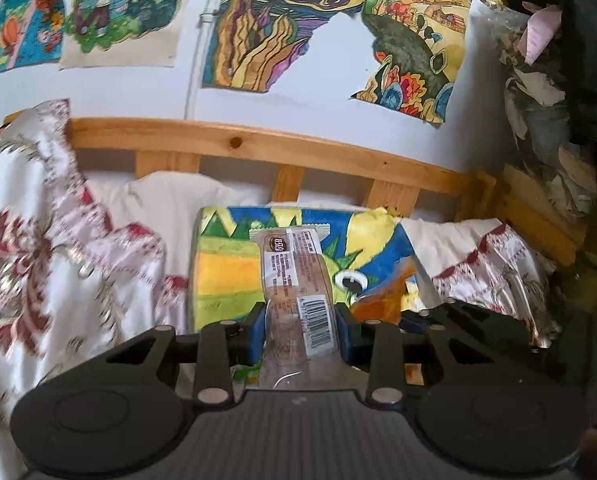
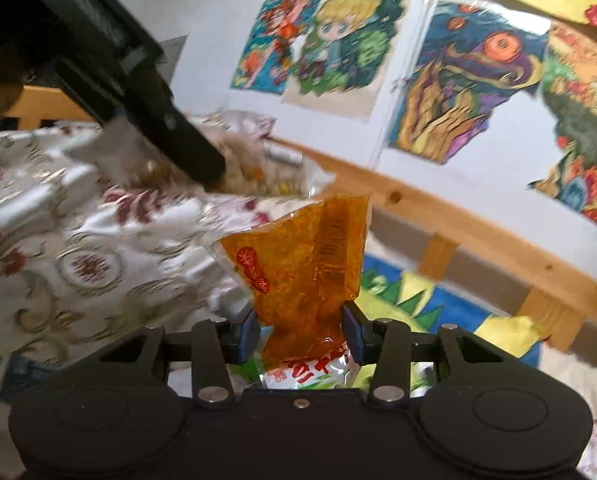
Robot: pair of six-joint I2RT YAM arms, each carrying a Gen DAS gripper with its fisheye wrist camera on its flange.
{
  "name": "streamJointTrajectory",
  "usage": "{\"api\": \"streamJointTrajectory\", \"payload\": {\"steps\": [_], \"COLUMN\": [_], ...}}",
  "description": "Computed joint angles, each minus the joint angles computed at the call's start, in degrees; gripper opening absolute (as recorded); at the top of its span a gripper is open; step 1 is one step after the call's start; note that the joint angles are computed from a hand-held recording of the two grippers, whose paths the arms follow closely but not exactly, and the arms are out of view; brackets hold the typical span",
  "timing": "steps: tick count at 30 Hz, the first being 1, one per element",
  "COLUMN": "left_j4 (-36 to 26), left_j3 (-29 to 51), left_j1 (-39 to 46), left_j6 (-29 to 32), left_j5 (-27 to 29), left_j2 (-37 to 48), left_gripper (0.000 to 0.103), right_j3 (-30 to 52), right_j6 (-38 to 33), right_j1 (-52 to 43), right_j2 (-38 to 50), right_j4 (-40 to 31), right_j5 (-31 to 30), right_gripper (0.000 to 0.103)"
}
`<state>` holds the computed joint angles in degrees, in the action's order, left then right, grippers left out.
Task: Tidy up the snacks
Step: 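Release the orange packet into the tray with the right tool while the left tool releases the bread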
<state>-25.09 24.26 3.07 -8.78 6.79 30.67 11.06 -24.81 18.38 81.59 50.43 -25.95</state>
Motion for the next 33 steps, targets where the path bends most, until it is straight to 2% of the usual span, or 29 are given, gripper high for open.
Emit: {"api": "streamJointTrajectory", "payload": {"steps": [5,8,14,23,33], "left_j4": [15.5,23.2,38.3,47.7,53.7], "left_j3": [0.9,2.8,6.8,12.7,13.2], "left_j1": [-4.1,-6.6,-9.4,-10.6,-9.0], "left_j6": [-1.7,-3.1,-7.3,-7.6,-6.7], "left_j5": [-3.7,-7.3,-9.5,-8.6,-8.5], "left_j2": [15.5,25.4,43.8,62.3,70.3], "left_gripper": [0.039,0.039,0.039,0.038,0.038], "right_j3": [5.2,9.2,16.1,20.4,25.1], "right_j6": [0.3,-0.4,0.1,-4.2,-2.6], "right_j1": [-5.3,-8.2,-12.8,-12.9,-11.2], "right_j2": [4.1,8.3,17.6,28.8,35.2], "right_j4": [1.4,0.6,0.5,7.4,4.8], "right_j5": [-0.5,0.9,4.4,8.3,9.1], "right_gripper": [0.046,0.046,0.046,0.046,0.049]}}
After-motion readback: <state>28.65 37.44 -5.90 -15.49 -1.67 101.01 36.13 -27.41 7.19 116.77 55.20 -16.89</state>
